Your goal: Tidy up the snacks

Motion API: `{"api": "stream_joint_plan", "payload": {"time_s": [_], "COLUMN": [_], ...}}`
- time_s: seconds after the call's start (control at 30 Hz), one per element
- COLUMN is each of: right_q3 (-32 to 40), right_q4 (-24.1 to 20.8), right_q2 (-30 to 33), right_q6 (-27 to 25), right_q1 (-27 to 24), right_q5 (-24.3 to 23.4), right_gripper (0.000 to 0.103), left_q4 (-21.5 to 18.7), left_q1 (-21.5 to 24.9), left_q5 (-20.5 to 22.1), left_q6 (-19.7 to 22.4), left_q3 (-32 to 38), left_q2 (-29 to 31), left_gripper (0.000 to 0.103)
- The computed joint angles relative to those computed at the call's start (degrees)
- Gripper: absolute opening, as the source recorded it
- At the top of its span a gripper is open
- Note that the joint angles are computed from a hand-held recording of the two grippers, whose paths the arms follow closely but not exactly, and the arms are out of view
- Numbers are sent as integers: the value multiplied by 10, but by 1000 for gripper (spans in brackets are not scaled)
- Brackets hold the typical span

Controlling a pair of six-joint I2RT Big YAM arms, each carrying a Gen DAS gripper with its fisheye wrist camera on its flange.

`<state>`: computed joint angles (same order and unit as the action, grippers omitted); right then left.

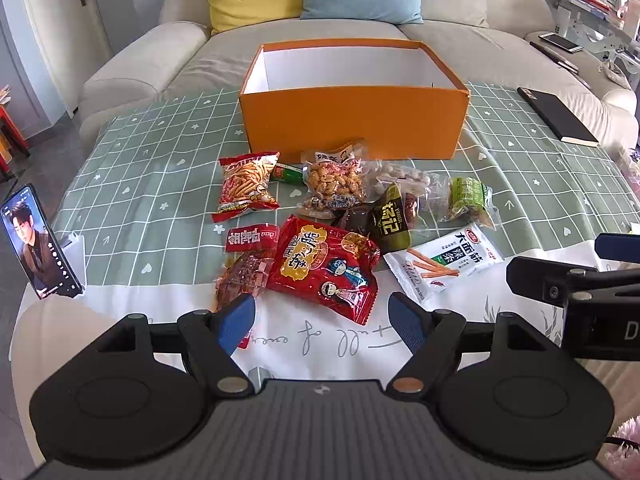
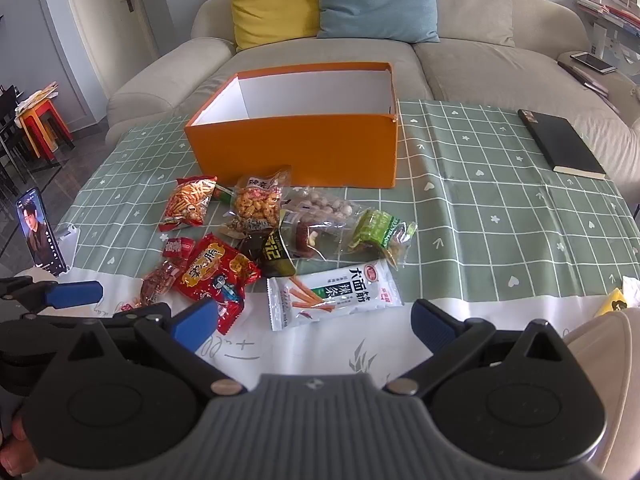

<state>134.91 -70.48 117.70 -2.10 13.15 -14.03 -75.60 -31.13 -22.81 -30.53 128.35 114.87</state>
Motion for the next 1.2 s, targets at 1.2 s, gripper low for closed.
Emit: {"api": "stream_joint_plan", "payload": {"time_s": [1.2], "right_q3": [-3], "right_q4": [3], "right_q2": [-2], "right_q6": [6], "right_q1": [0], "right_q5": [9], "right_gripper": [99], "left_q4": [2], "left_q1": [-2], "left_q5": [-2], "left_q6": [1], "left_q3": [1], "left_q2": [1], "left_gripper": [89]}}
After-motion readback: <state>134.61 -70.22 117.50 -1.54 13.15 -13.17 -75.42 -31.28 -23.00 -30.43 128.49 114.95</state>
